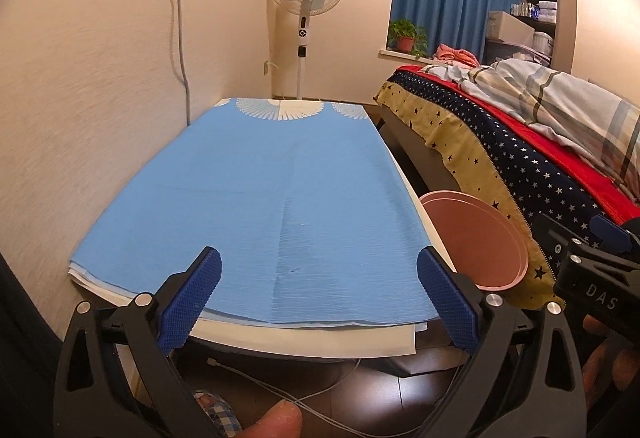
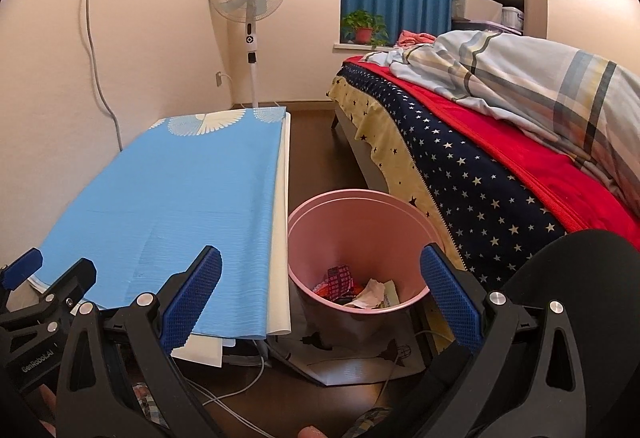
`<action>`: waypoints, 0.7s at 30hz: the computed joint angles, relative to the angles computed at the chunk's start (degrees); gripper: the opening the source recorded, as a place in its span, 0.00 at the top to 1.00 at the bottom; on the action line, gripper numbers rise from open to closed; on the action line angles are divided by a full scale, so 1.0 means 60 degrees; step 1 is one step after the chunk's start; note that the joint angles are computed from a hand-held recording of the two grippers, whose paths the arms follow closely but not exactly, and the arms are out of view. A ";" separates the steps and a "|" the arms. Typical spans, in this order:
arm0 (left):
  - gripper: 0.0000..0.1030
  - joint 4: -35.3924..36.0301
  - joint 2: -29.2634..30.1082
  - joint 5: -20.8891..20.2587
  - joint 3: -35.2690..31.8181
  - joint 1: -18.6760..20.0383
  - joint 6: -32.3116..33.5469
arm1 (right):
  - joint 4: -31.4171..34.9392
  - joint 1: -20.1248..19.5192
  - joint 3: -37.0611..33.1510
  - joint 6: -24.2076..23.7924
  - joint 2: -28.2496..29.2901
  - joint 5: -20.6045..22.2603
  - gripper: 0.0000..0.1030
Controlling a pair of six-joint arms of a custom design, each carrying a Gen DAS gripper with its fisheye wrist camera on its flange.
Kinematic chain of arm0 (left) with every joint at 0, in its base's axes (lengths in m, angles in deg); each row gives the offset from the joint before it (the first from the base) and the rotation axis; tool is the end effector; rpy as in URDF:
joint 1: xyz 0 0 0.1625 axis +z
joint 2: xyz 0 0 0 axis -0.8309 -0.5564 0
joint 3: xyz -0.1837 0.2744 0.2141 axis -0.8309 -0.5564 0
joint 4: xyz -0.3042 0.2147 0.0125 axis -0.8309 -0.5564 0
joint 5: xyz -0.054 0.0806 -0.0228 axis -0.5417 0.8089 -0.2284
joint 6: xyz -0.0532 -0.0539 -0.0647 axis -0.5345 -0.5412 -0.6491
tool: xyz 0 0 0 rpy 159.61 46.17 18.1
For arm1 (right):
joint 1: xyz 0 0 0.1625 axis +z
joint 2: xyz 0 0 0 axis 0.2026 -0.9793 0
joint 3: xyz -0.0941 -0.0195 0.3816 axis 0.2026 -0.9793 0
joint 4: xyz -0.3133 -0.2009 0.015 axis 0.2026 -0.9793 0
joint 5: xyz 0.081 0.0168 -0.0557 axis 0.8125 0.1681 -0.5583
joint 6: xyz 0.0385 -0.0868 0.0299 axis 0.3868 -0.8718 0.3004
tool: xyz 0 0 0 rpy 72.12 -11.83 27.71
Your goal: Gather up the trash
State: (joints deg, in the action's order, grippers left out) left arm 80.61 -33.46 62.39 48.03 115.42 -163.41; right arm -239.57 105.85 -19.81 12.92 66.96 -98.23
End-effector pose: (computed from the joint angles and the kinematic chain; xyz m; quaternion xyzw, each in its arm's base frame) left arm -0.0605 -0.5445 0.3422 -0.0308 0.7446 -0.5307 0.4037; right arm 0.4297 -0.6417 -0.0088 0.3318 -0.8309 0.3779 0.2381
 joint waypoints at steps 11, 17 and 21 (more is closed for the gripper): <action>0.08 0.0099 -0.0049 0.0000 0.0049 -0.0017 -0.0086 | -0.0161 0.0022 0.0115 -0.0077 -0.0026 -0.0020 0.05; 0.08 0.0171 -0.0042 0.0017 0.0031 -0.0019 -0.0188 | -0.0198 0.0015 0.0150 -0.0087 -0.0048 -0.0014 0.05; 0.08 0.0164 -0.0036 0.0028 0.0023 -0.0020 -0.0172 | -0.0225 0.0017 0.0179 -0.0088 -0.0060 -0.0014 0.05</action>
